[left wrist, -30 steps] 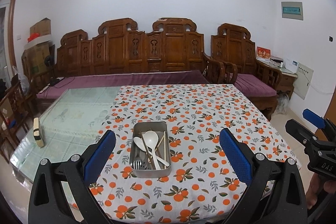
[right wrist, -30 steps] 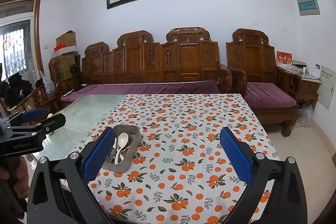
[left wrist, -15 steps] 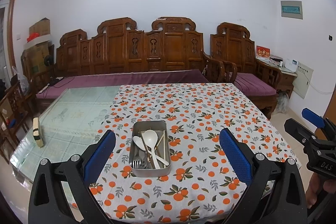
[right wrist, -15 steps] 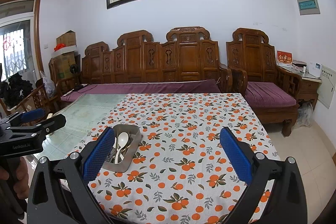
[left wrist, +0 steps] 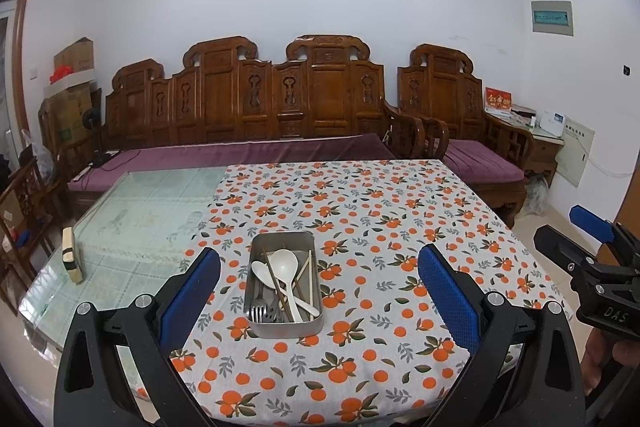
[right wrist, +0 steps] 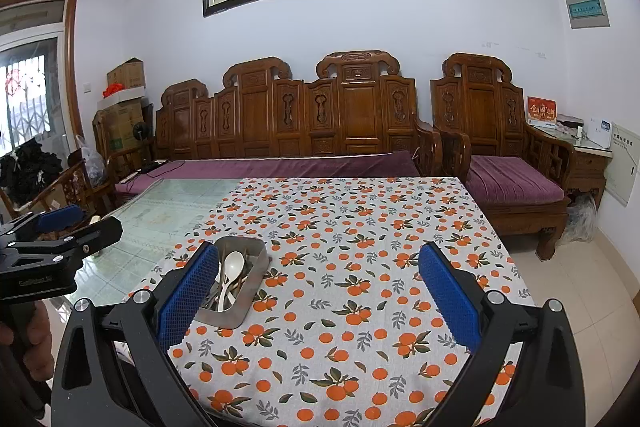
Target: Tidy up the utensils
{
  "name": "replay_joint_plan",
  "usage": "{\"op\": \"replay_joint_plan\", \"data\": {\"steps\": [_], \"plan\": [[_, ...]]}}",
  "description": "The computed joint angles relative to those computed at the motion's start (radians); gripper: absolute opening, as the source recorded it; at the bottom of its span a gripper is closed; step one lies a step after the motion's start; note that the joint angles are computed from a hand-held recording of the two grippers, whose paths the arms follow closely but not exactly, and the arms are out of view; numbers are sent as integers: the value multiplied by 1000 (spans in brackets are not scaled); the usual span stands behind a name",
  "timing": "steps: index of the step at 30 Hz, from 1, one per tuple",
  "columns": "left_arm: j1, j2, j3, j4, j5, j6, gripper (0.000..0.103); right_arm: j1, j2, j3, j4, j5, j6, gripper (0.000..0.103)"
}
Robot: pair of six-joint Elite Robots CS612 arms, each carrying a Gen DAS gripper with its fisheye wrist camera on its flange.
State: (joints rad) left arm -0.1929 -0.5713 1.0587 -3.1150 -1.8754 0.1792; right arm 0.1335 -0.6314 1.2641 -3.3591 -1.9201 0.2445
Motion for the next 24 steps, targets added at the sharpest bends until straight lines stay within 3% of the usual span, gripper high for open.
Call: {"op": "replay_joint_plan", "data": {"steps": [24], "plan": [[1, -10, 11, -3, -6, 5, 95, 4, 5, -3, -9, 1, -1, 100]]}}
